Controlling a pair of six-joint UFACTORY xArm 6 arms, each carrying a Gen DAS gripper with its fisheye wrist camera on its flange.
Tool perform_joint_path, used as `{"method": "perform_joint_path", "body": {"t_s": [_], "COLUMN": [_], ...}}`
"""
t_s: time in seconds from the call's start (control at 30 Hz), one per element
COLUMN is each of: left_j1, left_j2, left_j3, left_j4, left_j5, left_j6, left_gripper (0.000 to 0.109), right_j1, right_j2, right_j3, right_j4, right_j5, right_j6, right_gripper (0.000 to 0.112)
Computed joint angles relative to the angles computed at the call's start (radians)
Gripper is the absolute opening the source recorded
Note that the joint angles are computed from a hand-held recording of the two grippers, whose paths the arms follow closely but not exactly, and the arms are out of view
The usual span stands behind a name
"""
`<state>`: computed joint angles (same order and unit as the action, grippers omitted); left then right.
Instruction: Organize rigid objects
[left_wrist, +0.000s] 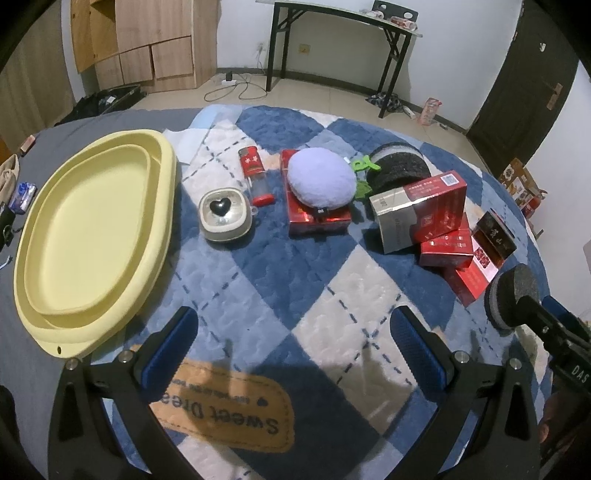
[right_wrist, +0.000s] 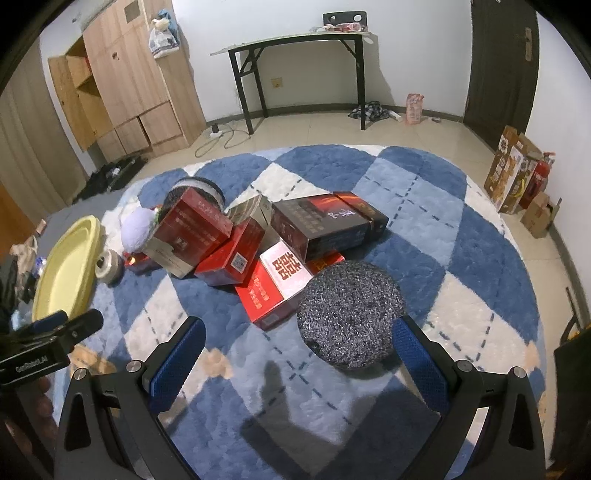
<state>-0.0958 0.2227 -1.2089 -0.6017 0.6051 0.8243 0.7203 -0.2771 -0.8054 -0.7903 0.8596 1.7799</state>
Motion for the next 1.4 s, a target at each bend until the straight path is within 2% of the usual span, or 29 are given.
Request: {"method": "perform_joint_path", "body": {"t_s": [0.2, 0.4, 0.63, 0.73, 0.87, 0.97, 1.07, 1.17, 1.3, 1.4], "left_j1": [0.035, 0.071, 0.063, 0.062, 0.062, 0.051, 0.032, 0.025, 0.032, 0.026], "left_j2": [0.029, 0.041, 0.026, 0.043, 0.08, 0.126, 0.184, 0.239, 0.351, 0.373], "left_j3": [-0.078, -0.131, -0.104, -0.116, -0.15, -0.213, -0.301, -0.371, -0.522, -0.533], "left_j4": [-0.028, -0.022, 0.0, 0.036, 0.055, 0.083, 0.145, 0.158, 0.212, 0.199], "left_j5": [0.016, 0.04, 0.015, 0.033, 0.056, 0.082, 0.111, 0.103, 0.197, 0.191], "left_j6": [0.043, 0.03, 0.048, 0.025, -0.008, -0.022, 0.003, 0.066, 0.06, 0.073], "left_gripper": [0.103, 0.103, 0.103, 0.103, 0.103, 0.103, 0.103, 0.103, 0.103, 0.103], "right_j1": [-0.026, -0.007, 0.01, 0.003, -0.05, -0.169, -0.269, -0.307, -0.362, -0.395], "right_j2": [-0.07, -0.104, -0.152, -0.173, -0.179, -0.169, -0.161, -0.161, -0.141, -0.126], "right_j3": [0.073, 0.081, 0.101, 0.125, 0.164, 0.208, 0.236, 0.235, 0.24, 0.245], "right_j4": [0.002, -0.001, 0.001, 0.008, -0.019, -0.101, -0.11, -0.136, -0.091, -0.064], "right_j5": [-0.062, -0.014, 0.021, 0.016, -0.078, -0.272, -0.402, -0.419, -0.516, -0.55], "right_j6": [0.091, 0.108, 0.129, 0.143, 0.167, 0.169, 0.073, 0.0, -0.138, -0.21], "right_gripper": [0.103, 0.103, 0.103, 0.103, 0.103, 0.103, 0.103, 0.103, 0.103, 0.103]}}
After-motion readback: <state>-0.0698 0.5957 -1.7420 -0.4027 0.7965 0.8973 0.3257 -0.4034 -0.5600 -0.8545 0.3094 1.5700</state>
